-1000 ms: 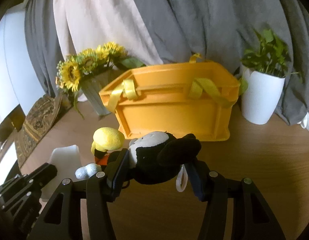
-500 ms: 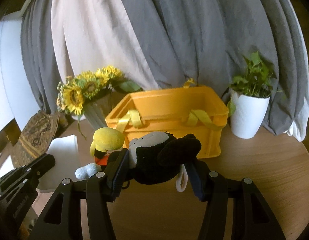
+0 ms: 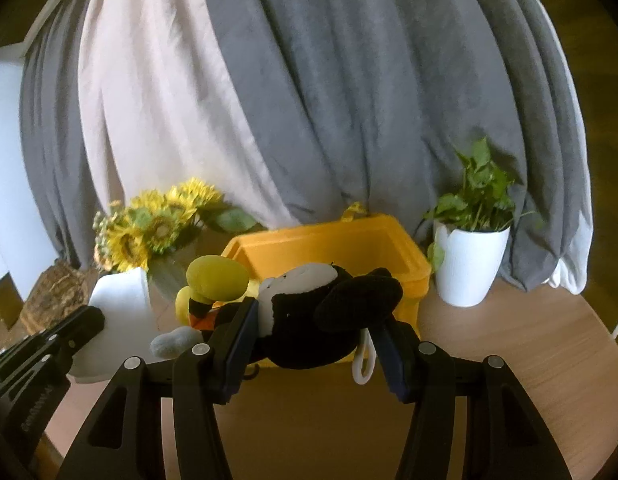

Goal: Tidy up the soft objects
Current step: 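Lift the napkin and plush with both grippers and carry them over the crate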

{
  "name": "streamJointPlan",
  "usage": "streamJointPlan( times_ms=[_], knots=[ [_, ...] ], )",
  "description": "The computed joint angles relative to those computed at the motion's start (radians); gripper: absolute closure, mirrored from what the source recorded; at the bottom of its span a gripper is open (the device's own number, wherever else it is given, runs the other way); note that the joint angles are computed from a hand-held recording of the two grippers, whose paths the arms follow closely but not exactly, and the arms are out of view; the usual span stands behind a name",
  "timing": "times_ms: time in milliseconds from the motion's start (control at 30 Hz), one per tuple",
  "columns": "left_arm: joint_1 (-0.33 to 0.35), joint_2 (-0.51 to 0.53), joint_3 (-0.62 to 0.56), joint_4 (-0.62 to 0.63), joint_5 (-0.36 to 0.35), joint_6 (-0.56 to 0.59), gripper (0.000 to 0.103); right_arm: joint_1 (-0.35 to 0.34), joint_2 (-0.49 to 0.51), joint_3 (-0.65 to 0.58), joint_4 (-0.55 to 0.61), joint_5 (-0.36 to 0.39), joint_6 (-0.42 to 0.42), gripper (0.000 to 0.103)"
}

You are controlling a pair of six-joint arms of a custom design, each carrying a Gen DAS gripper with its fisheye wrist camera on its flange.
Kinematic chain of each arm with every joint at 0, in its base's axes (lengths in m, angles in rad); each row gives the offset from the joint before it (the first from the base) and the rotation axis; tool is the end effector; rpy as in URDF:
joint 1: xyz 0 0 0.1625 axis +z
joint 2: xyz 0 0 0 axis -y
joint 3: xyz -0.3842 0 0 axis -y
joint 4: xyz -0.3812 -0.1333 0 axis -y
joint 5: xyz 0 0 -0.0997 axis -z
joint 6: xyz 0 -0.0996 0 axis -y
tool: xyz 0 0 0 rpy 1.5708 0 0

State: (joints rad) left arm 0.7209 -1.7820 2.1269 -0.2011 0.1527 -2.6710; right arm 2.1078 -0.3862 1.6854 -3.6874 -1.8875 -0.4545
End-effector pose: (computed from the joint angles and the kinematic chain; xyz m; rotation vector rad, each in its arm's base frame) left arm -0.0566 -0.3582 0.3084 0.0391 1.8164 -1.4759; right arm 0.3925 -0.4593 -0.0520 1.0933 -2.4047 1.1577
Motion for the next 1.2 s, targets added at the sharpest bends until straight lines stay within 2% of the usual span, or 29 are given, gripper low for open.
streamJointPlan(
  times_ms=[233,500,633,1200],
  knots=[
    [0.044,-0.007,-0.032,-0.068,0.095,0.125,0.096,0.013,0.018,-0.053,-0.027,-0.025,-0.002,0.046],
    [0.095,0.023,-0.087,-0.097,0.209,0.197,0.096,0.020,0.040,-0.118,-0.051,-0.039,-0.012,0.046],
    [0.118,0.032,-0.100,-0.150,0.253,0.255,0.096,0.020,0.052,-0.150,-0.062,-0.037,-0.017,0.046],
    [0.250,0.158,-0.256,-0.089,0.399,0.213,0.096,0.007,0.136,-0.338,-0.006,-0.025,-0.047,0.046]
  ],
)
